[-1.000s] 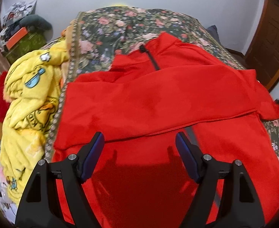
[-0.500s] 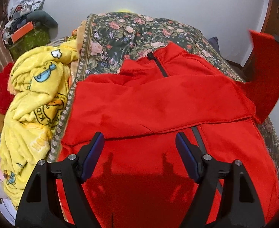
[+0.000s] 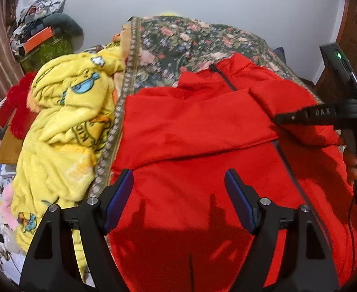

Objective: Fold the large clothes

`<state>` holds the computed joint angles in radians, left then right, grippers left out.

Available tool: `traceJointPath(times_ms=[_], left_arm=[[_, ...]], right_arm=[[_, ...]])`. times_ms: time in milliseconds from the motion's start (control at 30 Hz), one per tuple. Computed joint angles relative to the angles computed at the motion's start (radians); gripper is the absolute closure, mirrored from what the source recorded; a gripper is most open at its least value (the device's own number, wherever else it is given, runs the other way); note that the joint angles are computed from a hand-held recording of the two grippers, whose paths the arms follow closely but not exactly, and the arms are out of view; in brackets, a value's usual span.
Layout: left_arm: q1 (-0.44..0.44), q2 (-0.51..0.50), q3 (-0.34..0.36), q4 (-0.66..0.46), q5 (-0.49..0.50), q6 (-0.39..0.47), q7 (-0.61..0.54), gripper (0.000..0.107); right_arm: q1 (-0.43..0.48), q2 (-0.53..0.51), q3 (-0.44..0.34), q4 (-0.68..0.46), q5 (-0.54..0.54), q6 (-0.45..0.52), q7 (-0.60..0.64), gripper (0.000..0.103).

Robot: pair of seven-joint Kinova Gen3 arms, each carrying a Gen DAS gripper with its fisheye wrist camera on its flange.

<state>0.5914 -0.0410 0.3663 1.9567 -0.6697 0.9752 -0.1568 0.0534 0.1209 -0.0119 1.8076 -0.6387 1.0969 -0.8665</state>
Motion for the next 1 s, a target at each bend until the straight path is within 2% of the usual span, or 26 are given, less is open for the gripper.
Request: traceJointPath(times_ms=[33, 100, 167, 300, 400, 533, 633, 733, 833, 900, 1000], left_arm=[[-0.002, -0.002, -0.003, 0.005, 0.006, -0.001, -0.003, 0.031], [-0.007, -0.004, -0.007, 0.011, 0.016, -0.007, -0.007, 0.031], [-0.010, 0.000, -0.008, 0.004, 0.020, -0.011, -0.013, 0.031], [0.001, 0.030, -0.003, -0.047, -0.004, -0.005, -0.025, 0.031], [0.041, 0.083, 0.001, -0.124, -0.053, 0.028, -0.043, 0.031], [0.110, 0.174, -0.021, -0.252, -0.100, 0.063, -0.116, 0.031], [0.157, 0.253, -0.049, -0.365, -0.115, 0.056, -0.204, 0.030], [0.178, 0.331, -0.068, -0.480, -0.090, 0.050, -0.322, 0.030], [0.172, 0.438, -0.048, -0.613, -0.073, 0.059, -0.444, 0.030], [0.183, 0.502, -0.061, -0.700, -0.031, 0.081, -0.525, 0.030], [0.159, 0.622, -0.013, -0.839, -0.005, 0.122, -0.647, 0.030]], right_arm=[[0.000, 0.007, 0.004, -0.007, 0.016, 0.024, -0.019, 0.089], [0.010, 0.027, 0.013, -0.032, 0.049, 0.082, -0.050, 0.082], [0.027, 0.055, 0.008, -0.078, 0.070, 0.162, -0.054, 0.053], [0.053, 0.012, 0.027, -0.092, 0.102, 0.200, 0.016, 0.052], [0.120, -0.031, 0.068, -0.096, 0.079, 0.224, 0.105, 0.052], [0.196, -0.080, 0.135, -0.093, 0.051, 0.190, 0.185, 0.051], [0.237, -0.117, 0.176, -0.073, 0.033, 0.121, 0.237, 0.044], [0.278, -0.119, 0.216, -0.063, 0.010, 0.088, 0.286, 0.043], [0.307, -0.107, 0.229, -0.058, 0.015, 0.064, 0.283, 0.043], [0.325, -0.095, 0.234, -0.060, 0.023, 0.052, 0.285, 0.043], [0.354, -0.063, 0.235, -0.064, 0.030, 0.049, 0.286, 0.043]])
